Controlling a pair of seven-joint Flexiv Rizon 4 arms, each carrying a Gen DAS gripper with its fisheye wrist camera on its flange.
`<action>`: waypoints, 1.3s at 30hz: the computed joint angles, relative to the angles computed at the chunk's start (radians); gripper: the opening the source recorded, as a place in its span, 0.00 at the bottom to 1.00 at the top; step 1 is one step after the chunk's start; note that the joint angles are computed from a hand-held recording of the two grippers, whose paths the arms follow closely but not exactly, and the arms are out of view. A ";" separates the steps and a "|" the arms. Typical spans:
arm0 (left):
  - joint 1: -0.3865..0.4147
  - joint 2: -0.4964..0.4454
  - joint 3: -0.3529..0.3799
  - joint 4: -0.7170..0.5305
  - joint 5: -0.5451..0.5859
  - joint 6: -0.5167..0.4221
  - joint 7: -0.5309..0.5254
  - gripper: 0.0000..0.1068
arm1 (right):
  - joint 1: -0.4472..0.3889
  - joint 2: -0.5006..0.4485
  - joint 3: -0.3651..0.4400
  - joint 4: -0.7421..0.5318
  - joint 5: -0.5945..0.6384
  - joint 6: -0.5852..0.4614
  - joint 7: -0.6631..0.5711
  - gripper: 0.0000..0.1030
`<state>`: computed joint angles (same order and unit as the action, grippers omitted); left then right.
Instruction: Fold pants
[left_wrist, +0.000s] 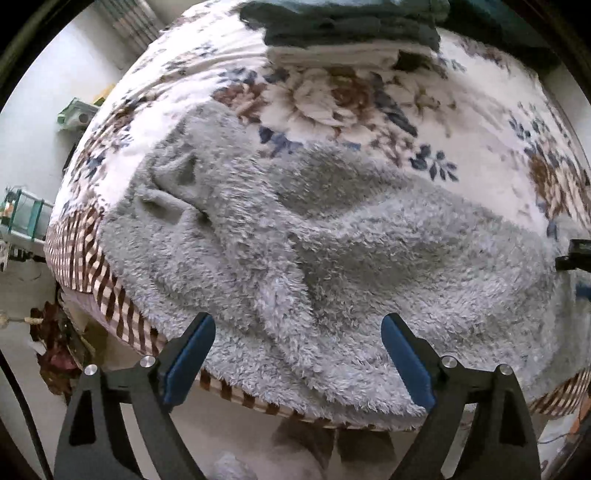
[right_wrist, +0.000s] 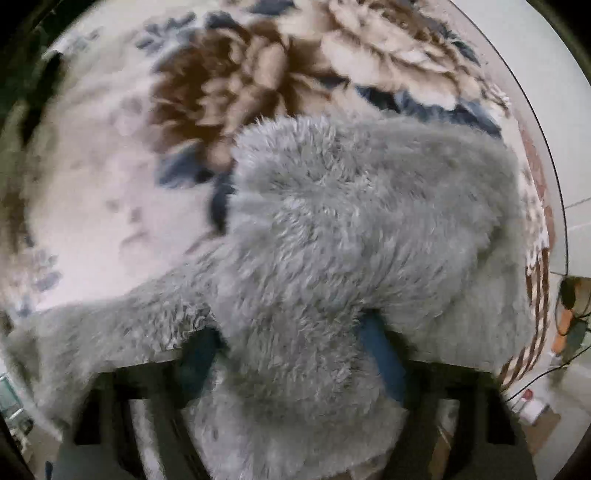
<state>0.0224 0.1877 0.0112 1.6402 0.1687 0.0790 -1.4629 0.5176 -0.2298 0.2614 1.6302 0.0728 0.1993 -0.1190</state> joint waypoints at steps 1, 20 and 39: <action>-0.001 -0.004 -0.004 -0.002 0.002 -0.004 0.000 0.86 | 0.006 0.010 -0.002 0.002 -0.018 -0.016 0.028 0.22; -0.042 -0.036 -0.010 -0.013 -0.099 -0.043 0.041 0.86 | -0.007 0.638 0.156 0.422 0.118 0.100 0.681 0.59; 0.111 -0.673 0.065 -0.721 -0.036 -0.225 0.231 0.86 | 0.244 -0.008 0.099 -0.026 0.080 0.305 0.795 0.43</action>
<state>0.1333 -0.4857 0.0767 0.9196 0.1323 -0.1464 -1.2314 0.7614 -0.2383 0.3609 1.6043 0.1528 0.5043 0.6757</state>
